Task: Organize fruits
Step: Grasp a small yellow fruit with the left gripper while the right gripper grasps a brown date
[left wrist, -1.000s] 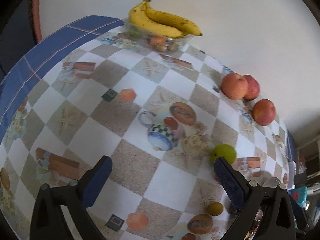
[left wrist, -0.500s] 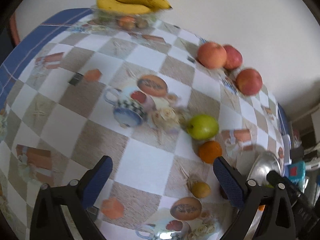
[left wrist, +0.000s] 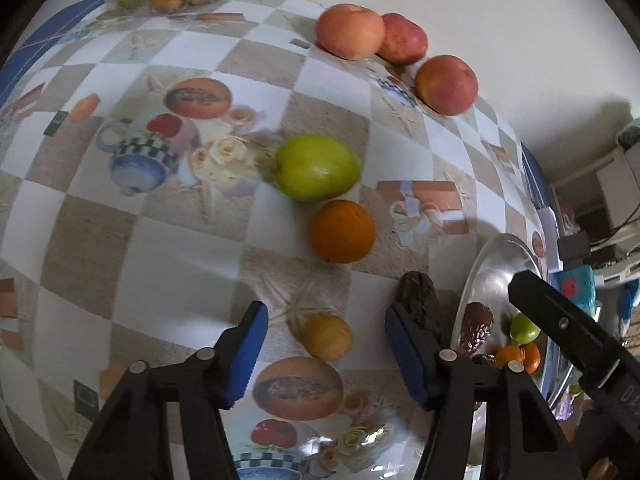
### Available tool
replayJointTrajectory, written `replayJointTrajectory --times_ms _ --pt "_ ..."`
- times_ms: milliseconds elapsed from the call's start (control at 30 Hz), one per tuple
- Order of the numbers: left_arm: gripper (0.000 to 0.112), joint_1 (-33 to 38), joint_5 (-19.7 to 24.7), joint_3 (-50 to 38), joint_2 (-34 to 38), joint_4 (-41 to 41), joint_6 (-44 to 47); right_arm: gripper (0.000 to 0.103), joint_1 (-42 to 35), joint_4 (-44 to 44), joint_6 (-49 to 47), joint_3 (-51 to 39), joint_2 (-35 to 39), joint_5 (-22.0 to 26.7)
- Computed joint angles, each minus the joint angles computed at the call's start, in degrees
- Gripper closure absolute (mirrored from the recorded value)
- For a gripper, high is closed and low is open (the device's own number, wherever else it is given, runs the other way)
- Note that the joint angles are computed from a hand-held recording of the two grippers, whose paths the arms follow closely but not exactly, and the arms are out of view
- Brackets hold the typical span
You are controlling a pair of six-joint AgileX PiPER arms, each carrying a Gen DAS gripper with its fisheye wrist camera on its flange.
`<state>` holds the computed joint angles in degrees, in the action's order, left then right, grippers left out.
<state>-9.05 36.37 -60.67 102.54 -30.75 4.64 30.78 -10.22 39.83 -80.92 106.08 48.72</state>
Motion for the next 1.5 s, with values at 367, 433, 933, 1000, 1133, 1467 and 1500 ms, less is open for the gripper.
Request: replayJointTrajectory --times_ms 367,433,933,1000,1133,1467,1500 --pt "0.072 -0.9 1.2 -0.9 0.6 1.0 0.0 0.004 0.1 0.0 0.1 0.0 0.2 -0.2" --pt "0.077 -1.0 1.5 -1.0 0.8 1.0 0.2 0.004 0.1 0.0 0.1 0.0 0.2 -0.3" --pt "0.083 -1.6 2.2 -1.9 1.4 0.5 0.7 0.004 0.6 -0.2 0.0 -0.2 1.1 -0.1" --pt "0.083 -0.7 2.0 -1.6 1.0 0.1 0.7 0.004 0.7 -0.3 -0.1 -0.3 1.3 0.0" --pt "0.083 1.5 1.8 -1.3 0.2 -1.5 1.4 0.004 1.2 -0.4 -0.1 -0.7 1.4 0.0" --pt "0.083 7.0 1.7 0.1 -0.7 -6.1 2.8 0.021 1.7 4.1 -3.5 -0.8 1.6 -2.7" --pt "0.083 7.5 1.6 0.2 -0.8 -6.2 2.8 0.028 1.9 4.9 -4.1 -1.0 1.8 -2.9"
